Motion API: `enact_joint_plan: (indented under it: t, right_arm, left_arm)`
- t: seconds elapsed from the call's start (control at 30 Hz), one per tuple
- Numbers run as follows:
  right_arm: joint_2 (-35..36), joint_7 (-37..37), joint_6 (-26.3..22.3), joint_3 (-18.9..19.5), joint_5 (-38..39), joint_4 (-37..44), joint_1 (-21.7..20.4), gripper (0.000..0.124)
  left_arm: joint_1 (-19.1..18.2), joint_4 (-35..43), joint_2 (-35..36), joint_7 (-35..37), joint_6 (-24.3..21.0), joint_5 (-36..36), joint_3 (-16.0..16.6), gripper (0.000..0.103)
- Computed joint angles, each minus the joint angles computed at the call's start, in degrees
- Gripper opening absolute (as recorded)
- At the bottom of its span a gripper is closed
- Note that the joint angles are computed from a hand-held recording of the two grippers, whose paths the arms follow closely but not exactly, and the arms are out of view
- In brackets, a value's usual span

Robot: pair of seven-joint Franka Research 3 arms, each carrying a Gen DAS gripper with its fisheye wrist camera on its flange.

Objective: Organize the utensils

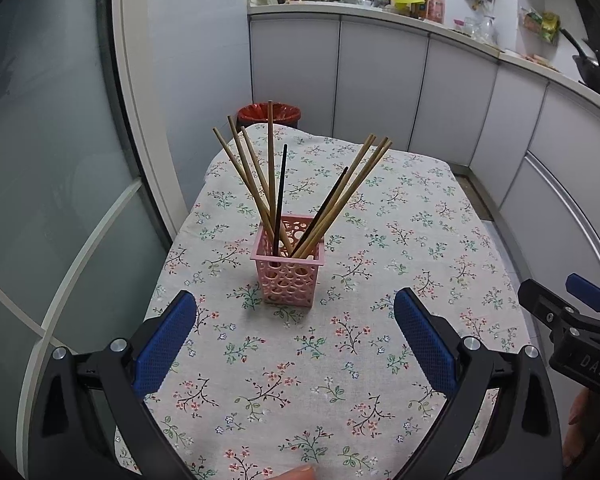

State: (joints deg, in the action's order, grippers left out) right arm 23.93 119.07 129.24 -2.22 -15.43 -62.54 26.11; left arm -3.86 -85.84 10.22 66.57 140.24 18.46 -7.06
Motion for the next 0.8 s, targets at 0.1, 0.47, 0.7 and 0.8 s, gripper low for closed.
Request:
enact_joint_plan:
  t: [0.1,0.47,0.7,0.8]
  right_arm:
    - [-0.1,0.1,0.2,-0.1,-0.1,-0.2,0.1,0.096]
    - [0.0,-0.2,0.1,0.2,0.4,0.1,0.0,0.096]
    - [-0.6,0.9,1.2,-0.1,0.2,-0.9,-0.1,0.096]
    - [-0.8,1.0,1.5,-0.1,0.1,-1.2,-0.2,0.096]
  left_arm:
    - [-0.1,-0.2,-0.1,-0.1,0.1,0.3,0.0,0.096]
    - [0.0,-0.6,-0.3,-0.4,0.7,0.5,0.0,0.096]
    - [-0.1,-1.0,-0.6,-0.5,0.9,0.7,0.0,0.096]
    - [-0.1,-1.0,-0.6,-0.2,0.9,0.7,-0.1,0.096]
